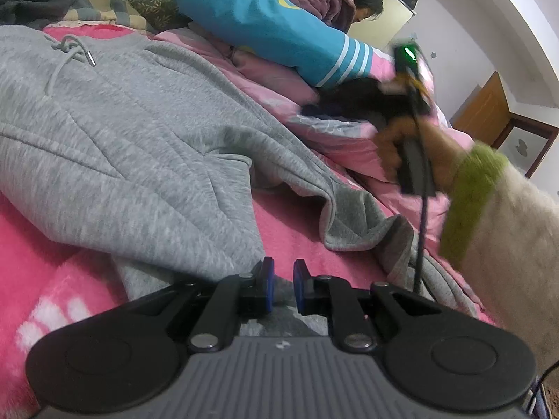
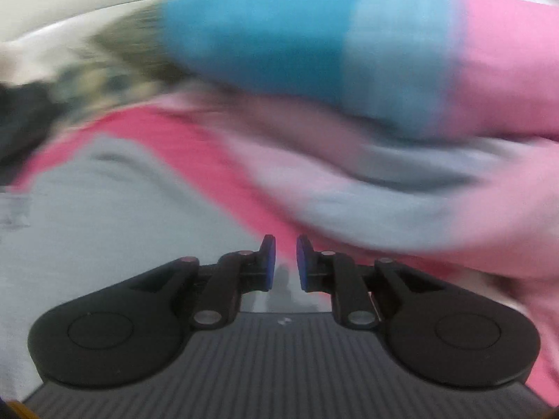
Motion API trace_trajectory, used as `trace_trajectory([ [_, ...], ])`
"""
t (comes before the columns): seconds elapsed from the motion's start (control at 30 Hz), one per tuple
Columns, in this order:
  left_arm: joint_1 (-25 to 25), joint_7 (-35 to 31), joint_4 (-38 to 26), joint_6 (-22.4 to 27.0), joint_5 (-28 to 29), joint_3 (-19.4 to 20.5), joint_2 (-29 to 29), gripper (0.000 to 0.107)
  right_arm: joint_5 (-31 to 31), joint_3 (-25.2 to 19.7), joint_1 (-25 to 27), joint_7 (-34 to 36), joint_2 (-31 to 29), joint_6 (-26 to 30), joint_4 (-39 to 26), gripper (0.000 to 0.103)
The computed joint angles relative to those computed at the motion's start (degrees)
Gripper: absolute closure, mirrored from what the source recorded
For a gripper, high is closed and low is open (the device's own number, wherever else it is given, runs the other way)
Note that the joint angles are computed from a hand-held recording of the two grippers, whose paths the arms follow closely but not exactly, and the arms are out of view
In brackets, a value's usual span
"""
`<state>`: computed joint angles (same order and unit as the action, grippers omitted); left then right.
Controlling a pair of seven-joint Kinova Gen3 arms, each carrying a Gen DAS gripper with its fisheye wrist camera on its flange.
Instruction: Fold clothes
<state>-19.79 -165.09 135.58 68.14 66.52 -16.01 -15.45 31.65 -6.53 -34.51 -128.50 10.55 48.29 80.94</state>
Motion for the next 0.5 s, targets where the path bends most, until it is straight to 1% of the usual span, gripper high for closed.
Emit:
trace_trajectory([
  [0.1,-0.1,-0.2,0.2,0.1,0.2,-0.1,0.1,0.096,-6.0,-7.1,5.3,7.0,6.8,-0.8,-8.0,0.091],
  [0.13,-0.1,-0.2,0.3,0.0,0.2,-0.1,0.1,0.096,-8.4,-8.4,6.7,9.3,9.4,-1.4,-10.6,0.091],
  [0.17,-0.1,-0.3,0.3,0.0,0.3,-0.1,0.0,0.096,-10.7,-8.7,7.4,11.6,11.9,-1.6,-13.3,0.091],
  [0.2,-0.1,-0.4,0.4,-0.1,0.3,-0.1,0.0,0.096,-13.0,-7.9,7.2,12.9,14.4,-1.7,-15.9,0.091],
  [0.23,-0.2,-0.6,0.5,-0.1,0.4,-0.2,-0.1,0.096,-15.2,-6.0,6.1,13.9,16.9,-1.8,-18.6,0.091],
  [0.3,-0.2,-1.0,0.7,-0.3,0.6,-0.1,-0.2,0.097,-17.3,-0.7,2.9,14.0,21.2,-0.9,-23.5,0.094],
  [0.33,-0.2,-1.1,0.8,-0.1,0.7,-0.2,0.0,0.097,-18.7,1.5,2.1,13.0,22.2,-1.3,-24.7,0.095],
  [0.37,-0.2,-1.2,0.8,0.1,0.8,-0.3,0.2,0.097,-19.1,2.7,1.8,11.1,22.8,-2.7,-24.9,0.095],
  [0.43,-0.5,-1.4,0.8,0.5,0.9,-0.5,0.6,0.097,-17.8,7.6,-1.1,6.5,21.3,-5.1,-22.9,0.089],
  [0.47,-0.6,-1.4,0.8,0.6,0.9,-0.5,0.6,0.097,-16.0,9.4,-2.3,4.4,20.3,-5.0,-22.2,0.089],
  [0.5,-0.7,-1.4,0.8,0.7,1.0,-0.5,0.7,0.097,-15.0,10.1,-2.8,3.3,18.7,-3.9,-21.1,0.089],
])
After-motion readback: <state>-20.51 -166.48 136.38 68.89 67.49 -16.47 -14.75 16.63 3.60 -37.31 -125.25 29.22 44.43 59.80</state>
